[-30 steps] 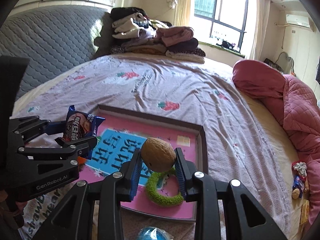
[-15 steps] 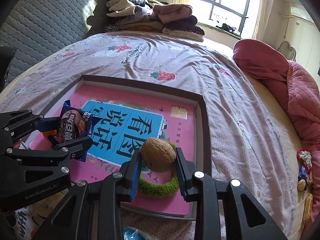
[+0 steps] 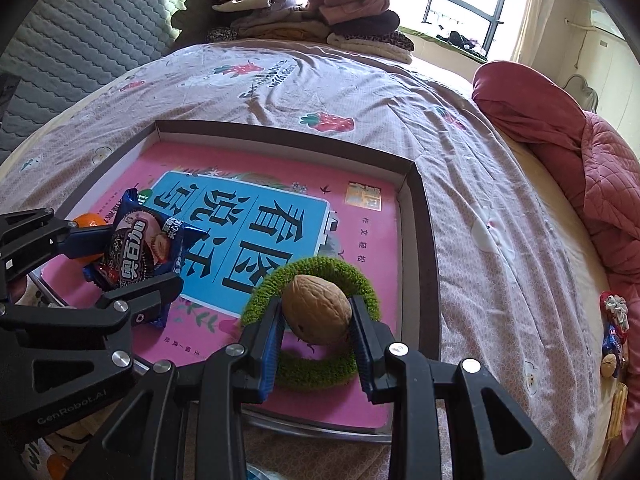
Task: Organize objects
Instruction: 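Lower the snack bag into the tray with left gripper while right gripper lowers walnut onto green ring, then open right gripper to release the walnut while left gripper opens releasing the snack bag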
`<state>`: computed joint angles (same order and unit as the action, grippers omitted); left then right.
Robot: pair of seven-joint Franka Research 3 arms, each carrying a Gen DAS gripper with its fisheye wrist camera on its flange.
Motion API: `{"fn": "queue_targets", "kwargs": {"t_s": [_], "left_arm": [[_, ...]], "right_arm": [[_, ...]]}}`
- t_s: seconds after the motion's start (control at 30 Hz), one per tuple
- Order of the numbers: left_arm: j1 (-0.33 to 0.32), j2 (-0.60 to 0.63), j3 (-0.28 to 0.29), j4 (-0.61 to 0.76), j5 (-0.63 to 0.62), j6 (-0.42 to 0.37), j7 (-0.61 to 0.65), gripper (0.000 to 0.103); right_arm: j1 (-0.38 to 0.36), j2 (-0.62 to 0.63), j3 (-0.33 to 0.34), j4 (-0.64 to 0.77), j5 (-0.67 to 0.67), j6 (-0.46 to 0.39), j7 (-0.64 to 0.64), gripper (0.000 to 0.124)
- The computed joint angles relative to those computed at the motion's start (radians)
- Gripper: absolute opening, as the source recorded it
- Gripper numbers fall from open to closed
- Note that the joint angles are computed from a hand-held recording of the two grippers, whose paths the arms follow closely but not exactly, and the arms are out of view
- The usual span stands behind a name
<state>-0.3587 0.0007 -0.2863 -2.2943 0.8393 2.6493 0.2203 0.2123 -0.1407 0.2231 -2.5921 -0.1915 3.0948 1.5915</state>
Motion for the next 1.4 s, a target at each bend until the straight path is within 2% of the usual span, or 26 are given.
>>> {"fn": "queue_targets", "kwargs": {"t_s": [0.37, 0.77, 0.9, 1.27, 1.4], "left_arm": [[0.006, 0.002, 0.006, -0.004, -0.048, 0.021, 0.036, 0.055], [0.011, 0.000, 0.006, -0.007, -0.077, 0.030, 0.049, 0.056], [0.012, -0.002, 0.006, -0.009, -0.084, 0.029, 0.052, 0.056], [0.006, -0.003, 0.001, 0.002, -0.068, 0.001, 0.044, 0.060], [0.007, -0.012, 0.002, -0.005, -0.072, 0.014, 0.042, 0.061]], "right_arm": [[0.001, -0.002, -0.001, 0.012, -0.019, -0.036, 0.036, 0.033], [-0.027, -0.019, 0.011, 0.019, -0.116, -0.063, 0.133, 0.033], [-0.018, -0.030, -0.001, 0.014, -0.095, -0.061, 0.128, 0.043], [-0.009, -0.081, -0.001, -0.020, 0.001, -0.033, 0.070, 0.045], [-0.008, -0.098, 0.006, -0.030, 0.036, -0.031, 0.046, 0.046]]}}
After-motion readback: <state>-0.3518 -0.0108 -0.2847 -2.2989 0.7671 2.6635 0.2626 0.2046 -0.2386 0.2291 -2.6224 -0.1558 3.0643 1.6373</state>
